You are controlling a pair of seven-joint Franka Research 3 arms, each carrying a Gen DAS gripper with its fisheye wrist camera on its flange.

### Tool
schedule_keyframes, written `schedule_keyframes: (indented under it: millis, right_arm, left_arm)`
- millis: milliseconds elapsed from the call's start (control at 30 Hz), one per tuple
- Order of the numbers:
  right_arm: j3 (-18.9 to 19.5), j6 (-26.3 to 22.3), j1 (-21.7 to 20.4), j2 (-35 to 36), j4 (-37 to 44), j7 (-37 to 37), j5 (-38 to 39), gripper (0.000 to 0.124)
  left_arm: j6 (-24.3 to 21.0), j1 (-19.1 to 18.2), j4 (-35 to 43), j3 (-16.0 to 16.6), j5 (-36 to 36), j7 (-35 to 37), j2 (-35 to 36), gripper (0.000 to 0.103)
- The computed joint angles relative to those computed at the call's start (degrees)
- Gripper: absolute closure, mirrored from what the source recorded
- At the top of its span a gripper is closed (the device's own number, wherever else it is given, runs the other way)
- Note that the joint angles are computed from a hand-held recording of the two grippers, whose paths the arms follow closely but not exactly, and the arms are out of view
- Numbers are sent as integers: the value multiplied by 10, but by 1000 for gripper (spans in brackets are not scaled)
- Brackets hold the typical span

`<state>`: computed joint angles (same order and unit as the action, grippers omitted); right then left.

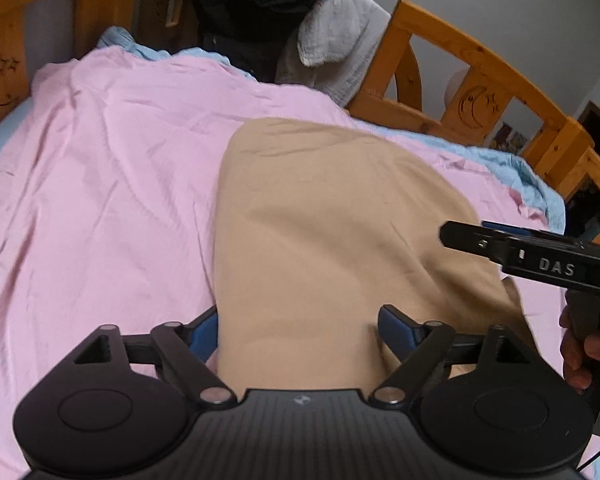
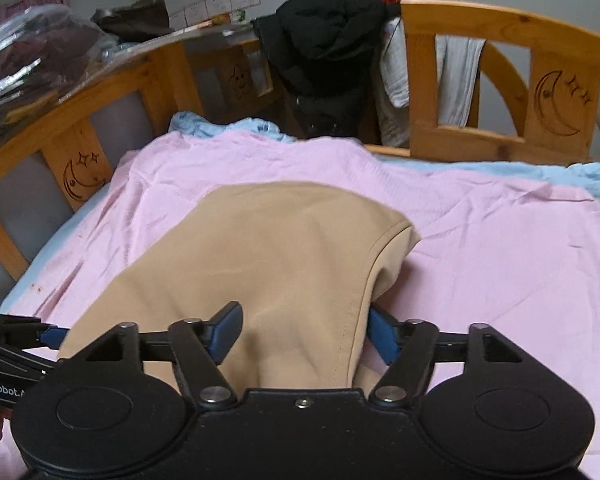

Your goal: Fold large clothes

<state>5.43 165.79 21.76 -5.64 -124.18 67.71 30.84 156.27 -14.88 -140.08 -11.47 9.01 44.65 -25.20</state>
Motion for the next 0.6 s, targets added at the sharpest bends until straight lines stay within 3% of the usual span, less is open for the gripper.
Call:
schedule_keyframes:
  millis: [300,467,600]
  right_arm:
    - [1,76,13,-115,-97,27,-24,36]
    - [-1,153,41,-191,-166,31,-34,26]
    - [23,200,31,-257,-224,68,-52,22]
  left_arm:
    - [7,52,-34,-73,111,-96,-118,1]
    - [9,58,-50,-96,157,-133,-180,1]
    - [-22,61,-59,-115,172,-170,-226,1]
